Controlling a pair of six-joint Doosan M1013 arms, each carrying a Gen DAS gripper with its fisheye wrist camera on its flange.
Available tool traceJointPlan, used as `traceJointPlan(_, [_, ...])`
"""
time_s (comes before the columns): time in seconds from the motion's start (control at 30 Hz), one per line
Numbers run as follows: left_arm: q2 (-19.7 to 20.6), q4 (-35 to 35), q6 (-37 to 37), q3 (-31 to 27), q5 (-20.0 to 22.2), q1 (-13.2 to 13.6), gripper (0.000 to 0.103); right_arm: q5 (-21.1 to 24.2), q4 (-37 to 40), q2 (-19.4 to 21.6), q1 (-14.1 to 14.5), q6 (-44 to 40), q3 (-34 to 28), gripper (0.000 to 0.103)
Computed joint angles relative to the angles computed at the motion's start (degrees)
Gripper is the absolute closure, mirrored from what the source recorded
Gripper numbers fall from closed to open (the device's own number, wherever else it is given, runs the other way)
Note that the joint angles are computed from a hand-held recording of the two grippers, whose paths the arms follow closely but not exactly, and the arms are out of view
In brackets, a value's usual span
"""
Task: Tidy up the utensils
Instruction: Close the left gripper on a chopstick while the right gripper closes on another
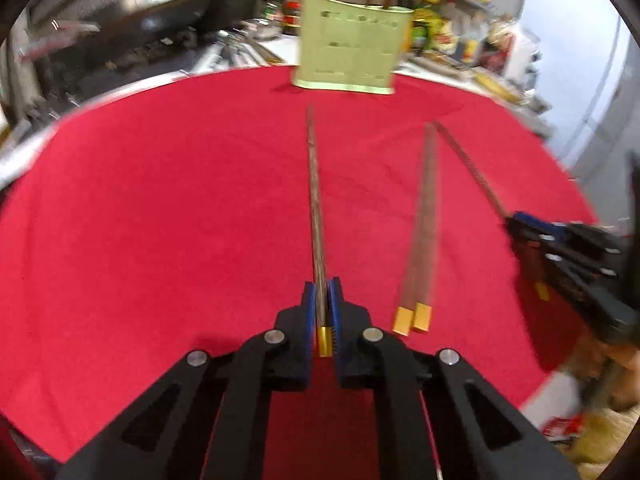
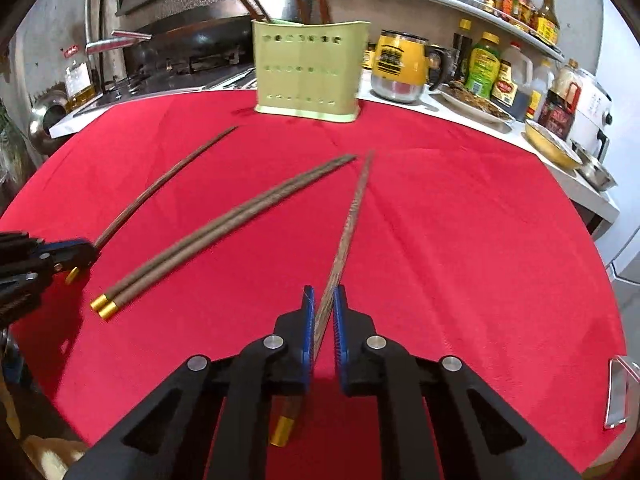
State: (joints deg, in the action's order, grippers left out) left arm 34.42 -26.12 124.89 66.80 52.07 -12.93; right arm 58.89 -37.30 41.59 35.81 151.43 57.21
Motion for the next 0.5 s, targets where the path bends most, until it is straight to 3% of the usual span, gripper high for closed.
traceJointPlan(0.07, [-1.0, -1.1, 2.6, 1.9, -1.6, 0.1, 0.092, -1.5, 0.6, -0.8, -0.1, -0.2, 1.3, 0.09])
traceJointPlan(0.1, [-1.5, -1.1, 3.7, 2.9, -2.9, 0.2, 0.079, -3.6, 1.5, -1.7, -0.3, 0.9, 2.8, 0.085])
traceJointPlan(0.17, [-2.9, -2.4, 6.5, 5.4, -4.6, 0.4, 0.061, -7.1, 2.3, -3.2, -0.2, 2.8, 5.4, 0.062])
traceJointPlan(0.3, [-4.4, -1.6, 7.7, 8.1, -7.3, 0.1, 0.063, -7.6, -1.7, -3.9, 1.4, 6.3, 7.5, 0.06])
traceJointPlan(0.33, [-4.8, -0.6, 7.1, 8.7, -8.7, -0.2, 0.067, -6.8, -3.2, -3.8, 1.9, 7.2, 7.6, 0.06])
traceJointPlan(0.4, [-4.9, 1.5, 5.5, 9.2, -11.0, -0.7, 0.088, -6.3, -5.5, -3.9, 2.5, 9.8, 8.1, 0.062])
traceJointPlan(0.5, [-5.0, 1.4, 6.8, 9.5, -12.0, -1.1, 0.089, -7.5, -8.4, -4.4, 3.0, 14.0, 9.7, 0.067])
